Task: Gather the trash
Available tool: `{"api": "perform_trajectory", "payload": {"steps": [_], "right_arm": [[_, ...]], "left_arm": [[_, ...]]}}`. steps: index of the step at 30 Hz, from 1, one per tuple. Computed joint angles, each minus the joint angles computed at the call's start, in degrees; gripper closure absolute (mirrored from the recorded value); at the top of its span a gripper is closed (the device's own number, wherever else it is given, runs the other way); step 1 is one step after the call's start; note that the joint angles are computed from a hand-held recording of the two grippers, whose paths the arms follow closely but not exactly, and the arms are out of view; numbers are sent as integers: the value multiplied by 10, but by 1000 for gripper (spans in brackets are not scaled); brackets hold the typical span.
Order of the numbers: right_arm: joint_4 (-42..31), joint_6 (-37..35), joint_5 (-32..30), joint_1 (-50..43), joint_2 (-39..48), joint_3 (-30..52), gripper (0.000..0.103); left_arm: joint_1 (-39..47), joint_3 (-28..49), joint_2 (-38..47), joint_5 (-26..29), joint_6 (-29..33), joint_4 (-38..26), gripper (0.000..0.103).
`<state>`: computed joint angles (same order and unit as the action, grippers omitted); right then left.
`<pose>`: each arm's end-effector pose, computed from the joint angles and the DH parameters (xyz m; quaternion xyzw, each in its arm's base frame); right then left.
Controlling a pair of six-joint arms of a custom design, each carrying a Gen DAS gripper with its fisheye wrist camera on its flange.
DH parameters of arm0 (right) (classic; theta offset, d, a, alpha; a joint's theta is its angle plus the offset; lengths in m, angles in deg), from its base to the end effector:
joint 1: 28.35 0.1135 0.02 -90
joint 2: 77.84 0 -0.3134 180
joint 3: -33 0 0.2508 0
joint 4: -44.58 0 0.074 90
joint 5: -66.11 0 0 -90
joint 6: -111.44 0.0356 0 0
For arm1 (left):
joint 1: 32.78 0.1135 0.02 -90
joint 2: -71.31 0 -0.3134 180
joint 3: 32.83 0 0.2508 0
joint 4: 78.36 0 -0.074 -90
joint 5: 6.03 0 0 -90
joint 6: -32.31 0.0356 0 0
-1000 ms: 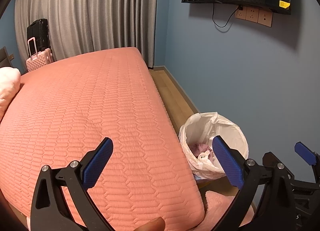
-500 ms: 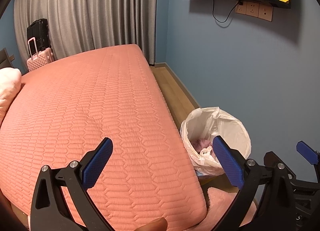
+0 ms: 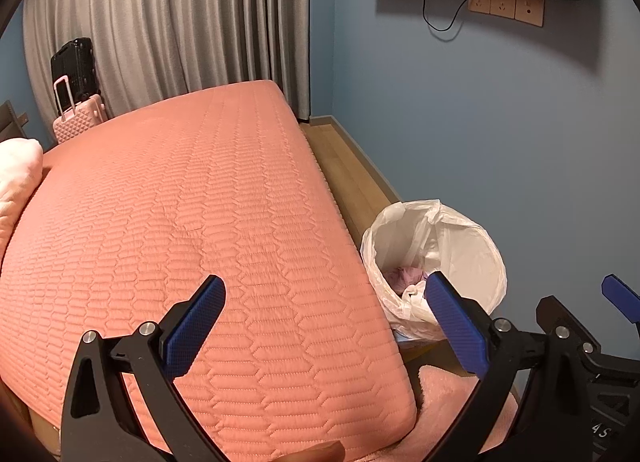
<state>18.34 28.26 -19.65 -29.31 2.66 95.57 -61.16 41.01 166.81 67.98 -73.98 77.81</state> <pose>0.2854 -0.0074 0.2691 0.0768 0.9174 -0.0141 0.3903 0.3205 -0.1620 0.2557 0.0441 0.9170 -0.0235 0.3958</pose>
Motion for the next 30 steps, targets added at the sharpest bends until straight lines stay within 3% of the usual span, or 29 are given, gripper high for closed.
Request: {"api": "perform_trajectory", "payload": {"steps": [30], "right_arm": [[9,1,-5,-7,8,-14,6]], "left_arm": [[-23,13,19,-38,-20,-18,7]]}}
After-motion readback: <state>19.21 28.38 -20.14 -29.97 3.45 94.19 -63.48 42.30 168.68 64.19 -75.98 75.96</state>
